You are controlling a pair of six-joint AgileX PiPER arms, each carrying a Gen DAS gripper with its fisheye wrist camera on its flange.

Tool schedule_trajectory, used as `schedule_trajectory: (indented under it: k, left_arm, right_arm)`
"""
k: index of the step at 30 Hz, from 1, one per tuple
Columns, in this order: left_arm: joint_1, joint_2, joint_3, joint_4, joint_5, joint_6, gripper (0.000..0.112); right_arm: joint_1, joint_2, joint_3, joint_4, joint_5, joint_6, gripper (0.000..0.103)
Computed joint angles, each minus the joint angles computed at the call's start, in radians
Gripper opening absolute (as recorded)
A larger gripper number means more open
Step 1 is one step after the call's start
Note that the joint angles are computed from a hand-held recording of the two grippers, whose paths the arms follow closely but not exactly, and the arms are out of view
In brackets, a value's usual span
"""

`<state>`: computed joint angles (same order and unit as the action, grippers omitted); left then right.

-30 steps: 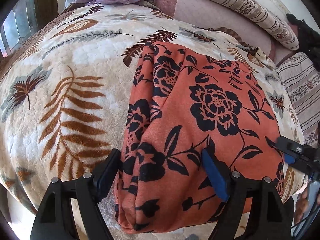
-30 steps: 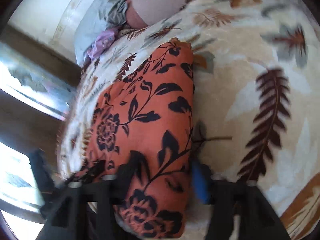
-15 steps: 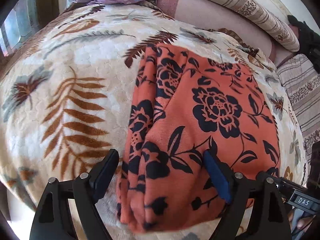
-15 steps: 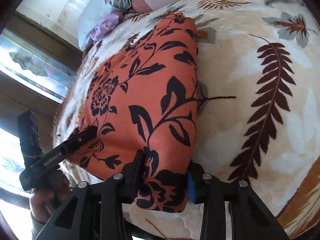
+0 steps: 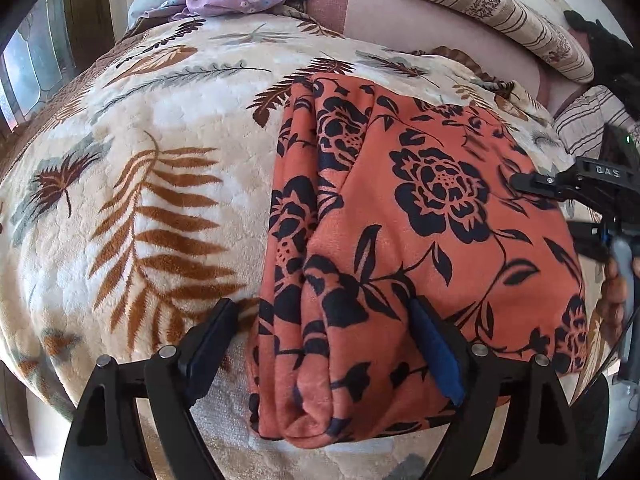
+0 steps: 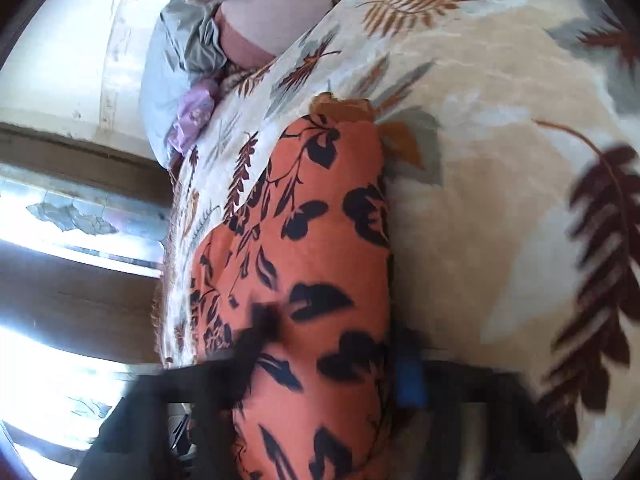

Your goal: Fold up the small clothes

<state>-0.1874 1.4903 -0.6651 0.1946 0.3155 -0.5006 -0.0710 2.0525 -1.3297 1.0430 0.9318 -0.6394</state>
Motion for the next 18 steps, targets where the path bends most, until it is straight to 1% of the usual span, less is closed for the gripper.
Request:
schedule_trajectory:
  k: [1, 2, 3, 4, 5, 6, 7, 8, 9, 10, 11, 12, 14, 15, 16, 17, 18]
  left_arm:
    - [-0.002, -0.004, 0.005, 0.010, 0.000, -0.009, 0.088]
    - [-0.001, -0.006, 0.014, 0.011, -0.009, -0.011, 0.088]
    - [0.012, 0.008, 0.016, 0.006, -0.030, 0.003, 0.089]
    - [0.009, 0.008, 0.025, 0.032, -0.039, -0.022, 0.090]
    - [0.001, 0.008, 0.028, 0.074, -0.043, -0.066, 0.091]
    - [0.000, 0.010, 0.028, 0.084, -0.042, -0.072, 0.091]
    - [0.006, 0.009, 0.023, 0.054, -0.036, -0.039, 0.091]
    - [0.018, 0.007, 0.022, -0.003, -0.036, 0.022, 0.091]
    - [0.024, 0.008, 0.024, -0.023, -0.041, 0.042, 0.091]
    - [0.020, 0.008, 0.026, -0.003, -0.045, 0.023, 0.091]
    - [0.016, 0.010, 0.025, 0.022, -0.045, -0.003, 0.091]
    - [0.014, 0.006, 0.028, 0.030, -0.045, -0.013, 0.091]
    - [0.015, 0.013, 0.023, 0.021, -0.047, -0.010, 0.091]
    - [0.016, 0.012, 0.024, 0.022, -0.047, -0.011, 0.091]
    - [0.015, 0.011, 0.025, 0.026, -0.047, -0.015, 0.091]
    - [0.016, 0.010, 0.026, 0.021, -0.048, -0.009, 0.091]
    - [0.022, 0.009, 0.028, -0.001, -0.049, 0.018, 0.091]
  right_arm:
    - [0.037, -0.057, 0.023, -0.044, -0.054, -0.012, 0.032]
    - [0.074, -0.142, 0.086, -0.091, -0.147, -0.063, 0.031]
    - [0.109, -0.186, 0.134, -0.120, -0.231, -0.097, 0.031]
    - [0.130, -0.190, 0.154, -0.164, -0.274, -0.091, 0.031]
    - [0.129, -0.155, 0.150, -0.171, -0.277, -0.073, 0.032]
    - [0.103, -0.113, 0.123, -0.137, -0.241, -0.047, 0.044]
    - [0.061, -0.083, 0.103, -0.078, -0.182, -0.031, 0.052]
    - [0.028, -0.064, 0.083, -0.043, -0.134, -0.002, 0.069]
    - [0.013, -0.061, 0.076, -0.015, -0.116, -0.013, 0.071]
    - [0.003, -0.063, 0.068, 0.010, -0.105, -0.036, 0.071]
    - [-0.009, -0.055, 0.045, 0.035, -0.087, -0.046, 0.075]
    - [-0.017, -0.041, 0.016, 0.044, -0.071, -0.029, 0.081]
    - [-0.020, 0.035, -0.091, 0.033, -0.018, 0.035, 0.085]
    - [-0.002, 0.090, -0.167, -0.015, -0.007, 0.091, 0.084]
    - [0.025, 0.130, -0.236, -0.094, -0.001, 0.166, 0.077]
    - [0.057, 0.134, -0.265, -0.164, -0.014, 0.206, 0.030]
    - [0.088, 0.098, -0.255, -0.211, -0.051, 0.205, 0.029]
